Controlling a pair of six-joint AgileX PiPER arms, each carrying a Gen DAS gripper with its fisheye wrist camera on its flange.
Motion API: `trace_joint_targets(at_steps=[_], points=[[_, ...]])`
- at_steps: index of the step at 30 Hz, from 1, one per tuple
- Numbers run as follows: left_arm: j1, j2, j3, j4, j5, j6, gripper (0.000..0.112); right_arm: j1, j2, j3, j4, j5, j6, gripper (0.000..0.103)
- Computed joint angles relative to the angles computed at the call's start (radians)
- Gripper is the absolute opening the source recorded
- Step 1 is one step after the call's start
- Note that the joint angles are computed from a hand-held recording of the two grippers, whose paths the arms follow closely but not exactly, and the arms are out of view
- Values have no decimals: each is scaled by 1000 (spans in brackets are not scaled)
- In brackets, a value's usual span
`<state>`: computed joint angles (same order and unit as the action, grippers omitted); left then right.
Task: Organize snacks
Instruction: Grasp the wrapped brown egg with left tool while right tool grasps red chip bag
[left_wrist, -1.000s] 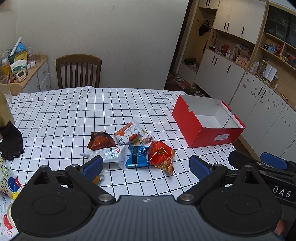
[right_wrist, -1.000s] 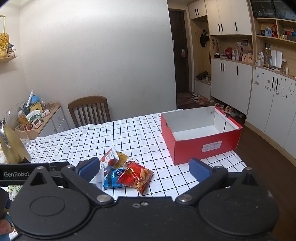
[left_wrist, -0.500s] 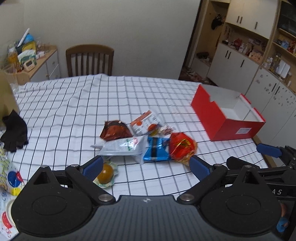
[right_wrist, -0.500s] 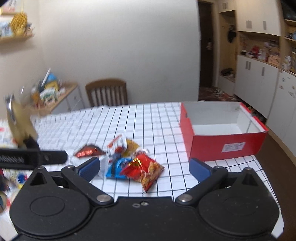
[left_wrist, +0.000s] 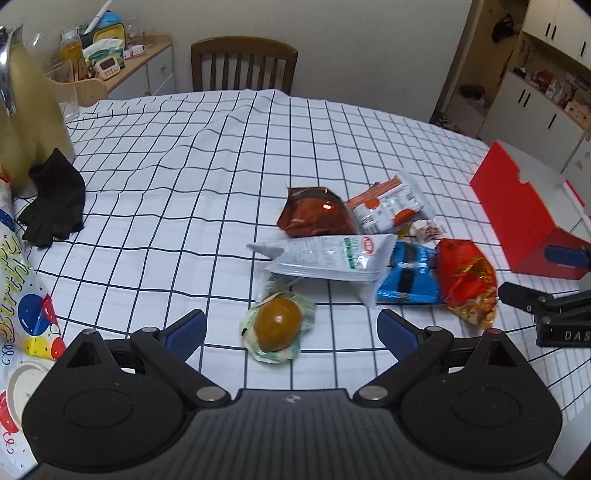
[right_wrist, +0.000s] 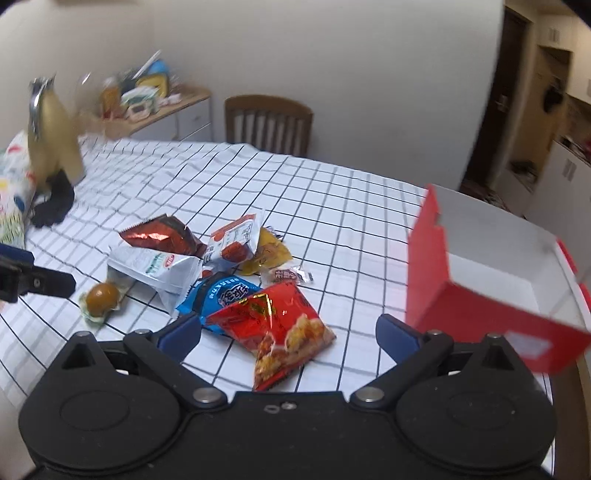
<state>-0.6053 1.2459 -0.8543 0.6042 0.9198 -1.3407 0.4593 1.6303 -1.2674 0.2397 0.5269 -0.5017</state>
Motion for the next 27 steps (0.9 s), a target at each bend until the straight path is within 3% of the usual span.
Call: trace_joint_targets(at_steps=[5, 16, 21, 25, 27], points=[[60, 28, 23, -28, -68, 73, 99, -5, 138, -139, -14, 70, -73, 99], [184, 147, 6, -137, -177, 244, 94, -2, 384, -480, -56, 365, -149, 90], [206, 176, 4, -152, -194, 276, 84, 8, 413, -514, -62, 371, -174, 89], [211, 184, 6, -149, -212, 285, 84, 18, 413, -508, -63, 367, -165, 77], [208, 194, 2, -147, -214, 298, 78, 26, 397, -477, -70, 343, -158, 74]])
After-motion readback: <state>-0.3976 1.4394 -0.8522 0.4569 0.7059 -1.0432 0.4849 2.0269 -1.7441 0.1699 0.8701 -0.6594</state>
